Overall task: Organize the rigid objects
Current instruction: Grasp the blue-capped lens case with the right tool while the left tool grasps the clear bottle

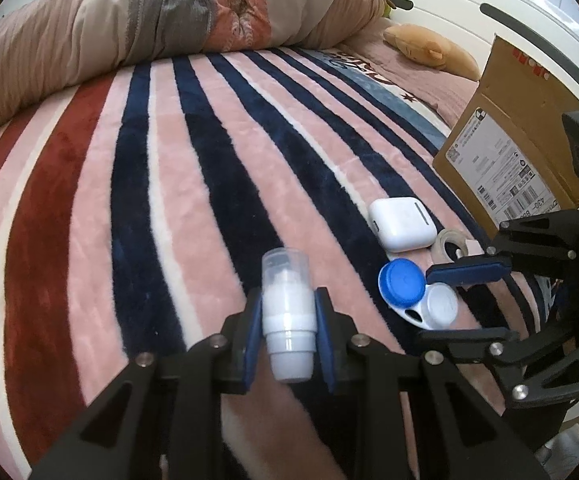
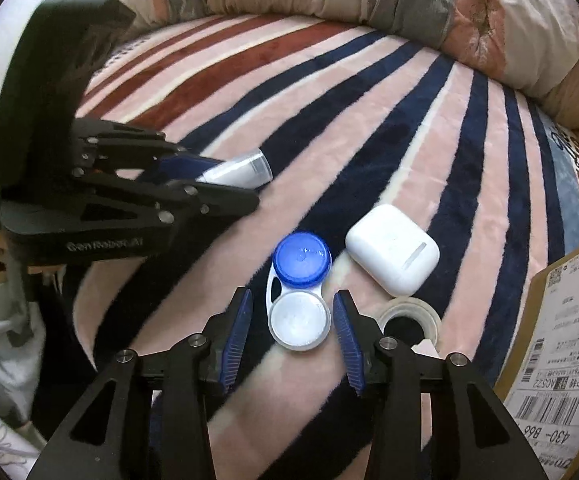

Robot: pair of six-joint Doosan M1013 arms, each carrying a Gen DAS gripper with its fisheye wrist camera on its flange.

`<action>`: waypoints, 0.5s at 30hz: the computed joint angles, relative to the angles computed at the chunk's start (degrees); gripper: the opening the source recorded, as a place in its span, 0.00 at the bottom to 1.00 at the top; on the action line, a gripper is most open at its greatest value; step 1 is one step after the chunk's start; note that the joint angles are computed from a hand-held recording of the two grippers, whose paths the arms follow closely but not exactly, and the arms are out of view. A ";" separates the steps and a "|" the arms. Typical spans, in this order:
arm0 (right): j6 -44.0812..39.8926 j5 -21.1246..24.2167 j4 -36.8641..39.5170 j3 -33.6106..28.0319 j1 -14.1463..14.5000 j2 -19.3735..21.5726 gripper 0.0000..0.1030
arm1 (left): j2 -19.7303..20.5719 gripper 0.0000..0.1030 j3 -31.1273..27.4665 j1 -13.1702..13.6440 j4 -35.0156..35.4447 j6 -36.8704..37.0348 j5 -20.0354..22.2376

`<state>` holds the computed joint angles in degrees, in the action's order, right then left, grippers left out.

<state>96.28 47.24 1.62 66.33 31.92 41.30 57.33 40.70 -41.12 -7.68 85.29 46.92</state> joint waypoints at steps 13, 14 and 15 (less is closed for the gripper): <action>6.48 -9.74 -7.56 5.46 1.60 -5.07 0.27 | -4.52 0.21 5.58 -0.71 3.83 -5.68 -5.92; 6.85 -11.04 -8.35 6.45 1.78 -6.16 0.27 | -5.77 0.21 6.89 -1.01 3.40 -5.58 -7.86; 6.82 -13.09 -8.84 8.04 1.93 -7.87 0.27 | -6.46 0.21 7.56 -1.23 3.04 -5.13 -8.88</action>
<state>103.10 34.16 -7.22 74.37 33.85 33.43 50.87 48.25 -42.34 -4.64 80.16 38.04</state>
